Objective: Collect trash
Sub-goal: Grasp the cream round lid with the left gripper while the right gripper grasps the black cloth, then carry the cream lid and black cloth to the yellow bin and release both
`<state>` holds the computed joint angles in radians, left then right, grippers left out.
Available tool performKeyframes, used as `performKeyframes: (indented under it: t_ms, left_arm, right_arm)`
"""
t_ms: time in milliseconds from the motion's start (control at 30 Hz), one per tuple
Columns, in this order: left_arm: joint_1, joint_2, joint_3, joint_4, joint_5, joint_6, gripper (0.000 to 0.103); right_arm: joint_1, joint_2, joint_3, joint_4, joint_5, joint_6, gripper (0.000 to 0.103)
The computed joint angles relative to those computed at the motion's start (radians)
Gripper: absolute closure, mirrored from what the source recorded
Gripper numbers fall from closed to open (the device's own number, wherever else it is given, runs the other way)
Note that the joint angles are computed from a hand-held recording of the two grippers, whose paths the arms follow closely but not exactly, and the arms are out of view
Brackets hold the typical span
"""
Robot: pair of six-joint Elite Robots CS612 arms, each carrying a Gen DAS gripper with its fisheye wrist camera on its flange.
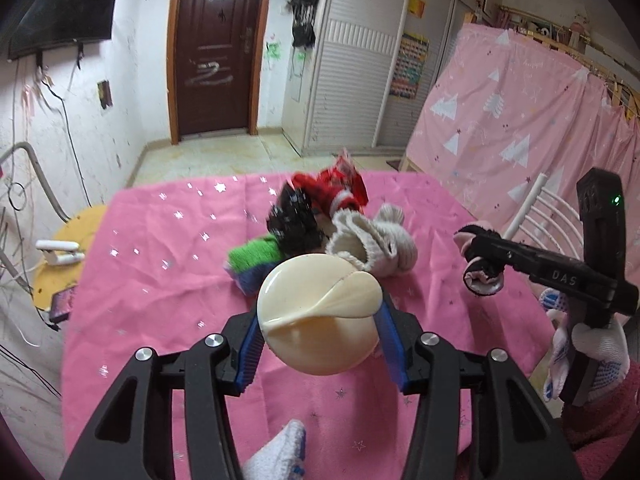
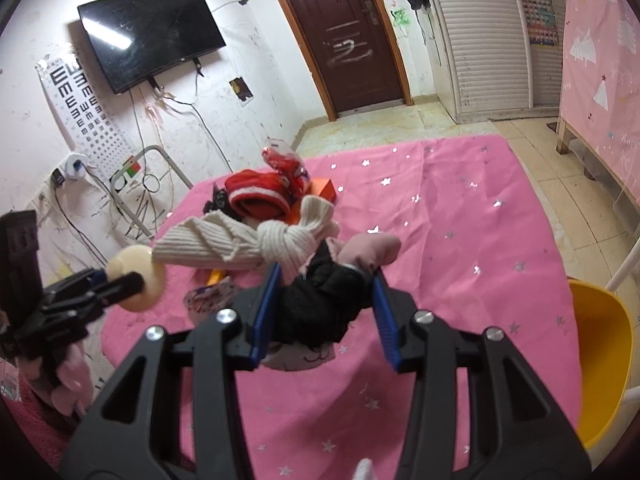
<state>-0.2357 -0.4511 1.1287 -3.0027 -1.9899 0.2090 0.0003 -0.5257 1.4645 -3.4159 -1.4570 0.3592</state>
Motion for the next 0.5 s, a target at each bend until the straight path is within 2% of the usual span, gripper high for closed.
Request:
performKeyframes:
  t_ms: [267,500]
  left_arm:
    - [-0.004,-0.035,0.047,-0.091,-0.003,-0.016,0.060]
    - [-0.029,-0.047,0.052,-0.099,-0.012,0.022,0.060]
  right_arm:
    - [-0.015,-0.007,0.023,-0.045,-0.001,0.010,0.060]
    - [-0.033,-0.020,0.063,-0.103,-0.021,0.036,0.060]
